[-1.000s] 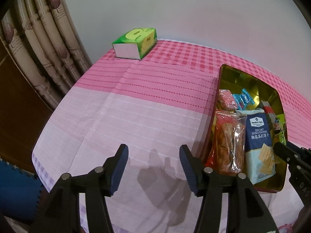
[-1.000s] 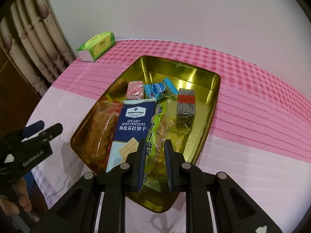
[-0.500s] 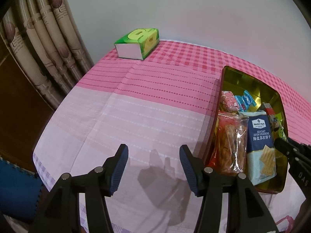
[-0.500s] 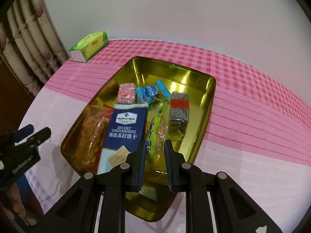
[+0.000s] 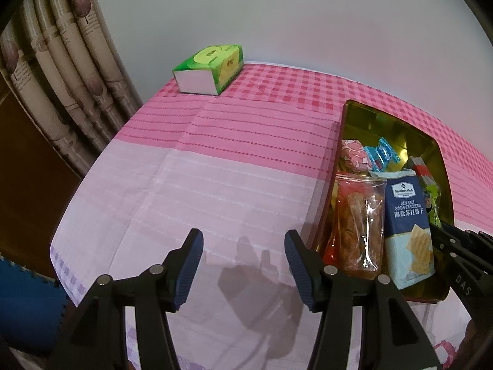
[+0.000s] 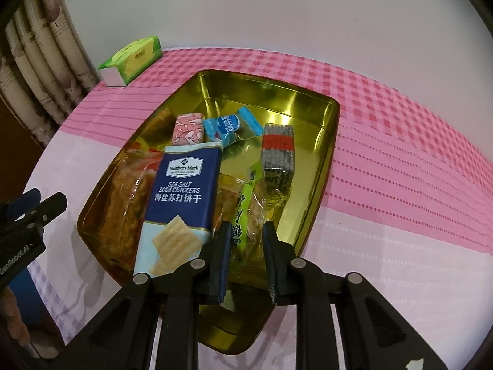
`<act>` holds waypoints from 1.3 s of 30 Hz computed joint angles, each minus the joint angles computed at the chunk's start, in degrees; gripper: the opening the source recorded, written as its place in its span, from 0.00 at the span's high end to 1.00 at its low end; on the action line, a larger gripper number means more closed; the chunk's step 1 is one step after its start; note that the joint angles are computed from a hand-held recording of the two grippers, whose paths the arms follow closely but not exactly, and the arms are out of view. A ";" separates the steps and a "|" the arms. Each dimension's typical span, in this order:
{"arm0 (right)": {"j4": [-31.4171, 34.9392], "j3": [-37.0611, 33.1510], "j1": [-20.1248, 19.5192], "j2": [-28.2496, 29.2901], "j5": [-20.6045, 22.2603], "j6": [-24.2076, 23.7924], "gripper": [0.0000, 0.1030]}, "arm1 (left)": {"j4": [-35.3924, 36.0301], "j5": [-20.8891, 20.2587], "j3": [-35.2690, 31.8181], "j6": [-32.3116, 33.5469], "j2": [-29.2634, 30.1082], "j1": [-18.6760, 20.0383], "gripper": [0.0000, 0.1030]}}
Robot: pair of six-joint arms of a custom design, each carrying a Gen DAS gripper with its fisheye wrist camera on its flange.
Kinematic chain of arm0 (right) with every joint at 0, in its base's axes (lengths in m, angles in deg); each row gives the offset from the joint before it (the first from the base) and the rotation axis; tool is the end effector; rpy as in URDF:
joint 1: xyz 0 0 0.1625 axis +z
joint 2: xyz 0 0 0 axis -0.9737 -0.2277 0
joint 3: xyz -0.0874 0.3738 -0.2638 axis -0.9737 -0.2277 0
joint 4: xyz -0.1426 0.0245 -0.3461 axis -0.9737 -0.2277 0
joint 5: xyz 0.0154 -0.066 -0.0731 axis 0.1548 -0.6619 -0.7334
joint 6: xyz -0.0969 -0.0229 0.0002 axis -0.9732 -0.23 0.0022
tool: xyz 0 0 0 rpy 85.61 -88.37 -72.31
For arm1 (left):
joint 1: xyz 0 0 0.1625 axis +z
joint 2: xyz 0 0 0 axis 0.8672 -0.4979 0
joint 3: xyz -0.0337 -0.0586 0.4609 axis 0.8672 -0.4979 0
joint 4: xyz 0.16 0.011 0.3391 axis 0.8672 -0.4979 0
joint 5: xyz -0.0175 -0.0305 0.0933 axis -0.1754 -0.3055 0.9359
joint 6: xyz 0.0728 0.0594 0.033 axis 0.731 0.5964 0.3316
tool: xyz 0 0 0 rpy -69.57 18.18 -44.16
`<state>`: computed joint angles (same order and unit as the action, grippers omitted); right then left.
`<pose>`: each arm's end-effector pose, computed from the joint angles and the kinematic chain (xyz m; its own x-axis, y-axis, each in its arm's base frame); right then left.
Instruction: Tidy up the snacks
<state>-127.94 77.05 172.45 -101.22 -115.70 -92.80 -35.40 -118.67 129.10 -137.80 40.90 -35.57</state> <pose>0.1384 -0.4897 0.2460 -0.5496 -0.6522 0.5222 -0.7305 0.6784 0.0784 -0.3480 -0.3783 0.0264 -0.4482 -0.6847 -0.5747 -0.0292 0.6538 -0.7561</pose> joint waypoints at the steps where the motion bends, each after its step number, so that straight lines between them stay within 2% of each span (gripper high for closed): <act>1: 0.12 -0.02 -0.07 -0.10 0.00 0.04 0.81 | -0.06 0.05 -0.08 0.32 0.10 0.00 0.45; 7: 0.16 0.31 -0.04 -0.63 0.01 1.35 0.73 | -0.40 0.35 -0.46 1.85 0.48 0.07 0.45; 8: -0.39 0.48 0.11 -0.68 -0.28 1.52 0.66 | -0.44 0.38 -0.51 2.07 0.53 0.09 0.45; 13: -0.92 1.02 0.50 -1.89 0.54 1.55 0.55 | -0.09 0.47 -1.07 3.21 0.97 0.16 0.45; 14: -1.32 1.19 0.65 -2.07 0.75 1.40 0.50 | -0.02 0.51 -1.19 3.47 1.07 0.14 0.45; 15: -1.58 1.39 0.81 -2.35 0.81 1.27 0.39 | 0.10 0.52 -1.39 3.55 1.20 0.09 0.45; 17: -1.96 1.67 1.08 -2.82 0.71 1.71 0.34 | 0.14 0.47 -1.63 3.97 1.37 0.06 0.45; 25: 2.16 2.52 1.30 -6.01 1.35 4.35 0.27 | 0.88 0.39 -2.61 5.02 2.12 0.01 0.45; 27: 2.26 3.03 1.14 -6.49 1.33 4.36 0.20 | 0.94 0.37 -2.83 5.46 2.28 0.09 0.45; 39: 1.89 4.51 1.04 -6.56 -0.17 4.47 0.19 | 1.39 0.44 -3.39 5.56 2.69 0.08 0.45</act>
<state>-126.05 81.57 173.50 -107.78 -115.87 -88.34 -34.00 -118.24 125.72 -132.25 43.59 -35.49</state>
